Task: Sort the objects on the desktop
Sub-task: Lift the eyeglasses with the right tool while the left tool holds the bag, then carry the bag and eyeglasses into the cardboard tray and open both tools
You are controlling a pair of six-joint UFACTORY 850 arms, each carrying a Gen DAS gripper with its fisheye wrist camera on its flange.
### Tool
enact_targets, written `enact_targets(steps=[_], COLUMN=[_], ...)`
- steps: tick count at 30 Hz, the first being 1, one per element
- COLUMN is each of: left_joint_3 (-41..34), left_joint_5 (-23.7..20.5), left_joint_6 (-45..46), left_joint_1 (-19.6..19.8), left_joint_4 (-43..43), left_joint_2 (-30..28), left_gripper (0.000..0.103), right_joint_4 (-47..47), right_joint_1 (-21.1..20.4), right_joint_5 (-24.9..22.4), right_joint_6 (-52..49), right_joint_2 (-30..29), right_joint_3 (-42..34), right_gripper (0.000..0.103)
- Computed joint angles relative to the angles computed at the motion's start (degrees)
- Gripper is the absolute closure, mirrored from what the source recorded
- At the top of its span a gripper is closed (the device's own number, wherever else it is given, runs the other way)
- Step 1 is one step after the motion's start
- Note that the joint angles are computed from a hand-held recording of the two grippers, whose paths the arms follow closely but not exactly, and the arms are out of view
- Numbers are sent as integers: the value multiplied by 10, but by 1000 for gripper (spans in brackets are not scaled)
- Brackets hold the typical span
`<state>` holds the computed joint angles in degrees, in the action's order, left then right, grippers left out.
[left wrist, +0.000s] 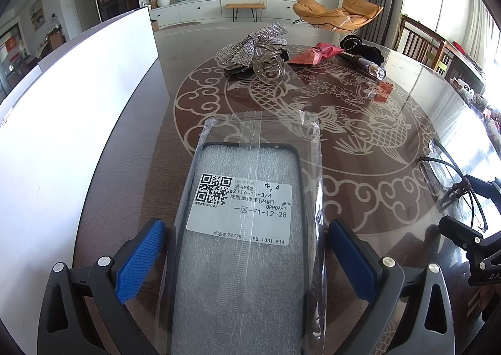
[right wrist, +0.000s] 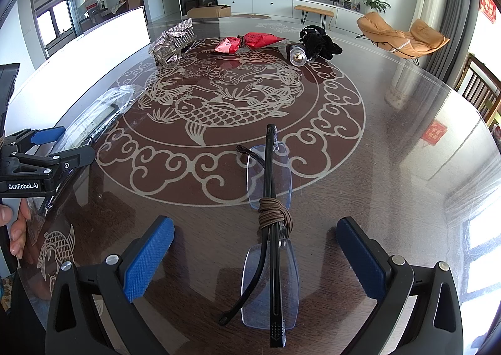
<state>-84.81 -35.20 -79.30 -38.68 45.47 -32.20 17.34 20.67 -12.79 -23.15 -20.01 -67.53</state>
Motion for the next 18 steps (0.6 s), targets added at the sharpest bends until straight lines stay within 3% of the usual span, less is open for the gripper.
enact_targets(steps=[12,16,18], left_joint_3=[1,7,1], left_joint_5=[7,38,27], left_joint_6=[15,158,200], left_joint_1=[3,18,20], left_joint_4=[-10,-96,-126], left_joint_2=[2,11,12], left_gripper=[0,0,8], right_joint_4=[1,1,0], right_joint_1=[0,0,0], right_joint_5=[0,0,0], right_joint_6=[-1,-1,0], right_joint_2=[0,0,0], right_joint_3=[0,0,0], right_gripper=[0,0,0])
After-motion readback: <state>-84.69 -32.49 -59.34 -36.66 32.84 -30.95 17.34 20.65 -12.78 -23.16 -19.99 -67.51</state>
